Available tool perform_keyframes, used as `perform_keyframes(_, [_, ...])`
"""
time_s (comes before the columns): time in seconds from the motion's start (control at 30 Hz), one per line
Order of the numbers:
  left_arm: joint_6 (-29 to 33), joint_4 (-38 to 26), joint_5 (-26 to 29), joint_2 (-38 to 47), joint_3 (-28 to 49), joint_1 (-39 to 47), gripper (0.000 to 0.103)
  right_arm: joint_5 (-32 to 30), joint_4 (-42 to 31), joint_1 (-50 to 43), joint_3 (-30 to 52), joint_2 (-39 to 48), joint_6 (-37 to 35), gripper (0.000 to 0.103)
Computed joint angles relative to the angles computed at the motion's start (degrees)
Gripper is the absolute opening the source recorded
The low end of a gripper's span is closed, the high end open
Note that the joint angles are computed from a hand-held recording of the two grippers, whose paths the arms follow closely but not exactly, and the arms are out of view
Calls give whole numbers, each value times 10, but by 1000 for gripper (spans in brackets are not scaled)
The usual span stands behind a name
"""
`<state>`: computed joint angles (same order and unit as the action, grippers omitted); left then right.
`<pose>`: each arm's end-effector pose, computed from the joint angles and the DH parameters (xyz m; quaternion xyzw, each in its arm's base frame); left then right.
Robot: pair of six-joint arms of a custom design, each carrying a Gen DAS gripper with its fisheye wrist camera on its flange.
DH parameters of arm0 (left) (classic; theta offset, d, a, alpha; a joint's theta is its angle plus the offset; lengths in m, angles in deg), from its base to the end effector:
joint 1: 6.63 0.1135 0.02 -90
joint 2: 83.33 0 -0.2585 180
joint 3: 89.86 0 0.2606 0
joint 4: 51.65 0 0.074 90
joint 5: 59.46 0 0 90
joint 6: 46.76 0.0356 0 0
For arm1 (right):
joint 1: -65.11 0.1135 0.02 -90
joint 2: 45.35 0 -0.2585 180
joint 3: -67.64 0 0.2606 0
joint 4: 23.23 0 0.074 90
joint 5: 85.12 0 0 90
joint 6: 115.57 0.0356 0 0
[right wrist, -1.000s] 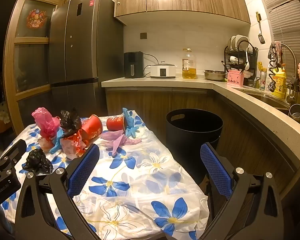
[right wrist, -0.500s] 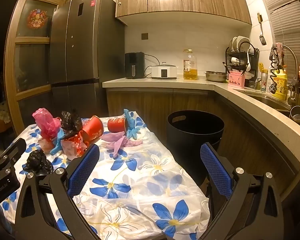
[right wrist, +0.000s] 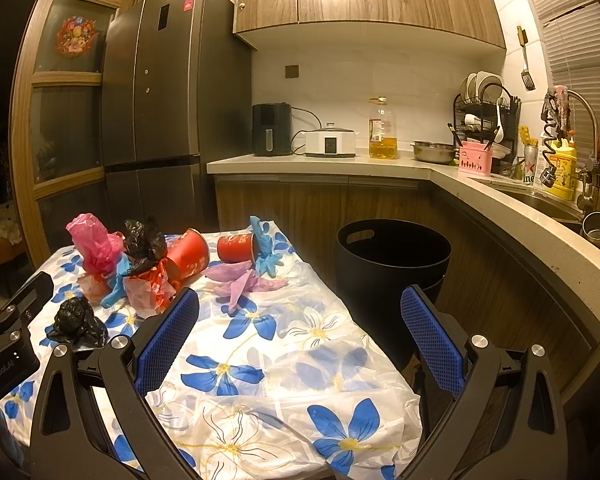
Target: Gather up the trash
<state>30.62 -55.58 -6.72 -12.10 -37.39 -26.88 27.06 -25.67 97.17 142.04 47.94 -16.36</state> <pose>0.2683 -0.0760 0.2350 -0.1242 0.7988 0.1065 0.5789 0.3301 0.1909 0.2483 -0.0542 0.8158 0.0464 0.5740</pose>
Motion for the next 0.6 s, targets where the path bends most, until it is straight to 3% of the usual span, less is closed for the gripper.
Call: perform_keyframes(0.6, [-3,0,4,0,-3,2,94,2,1,1,0,1,-1,98])
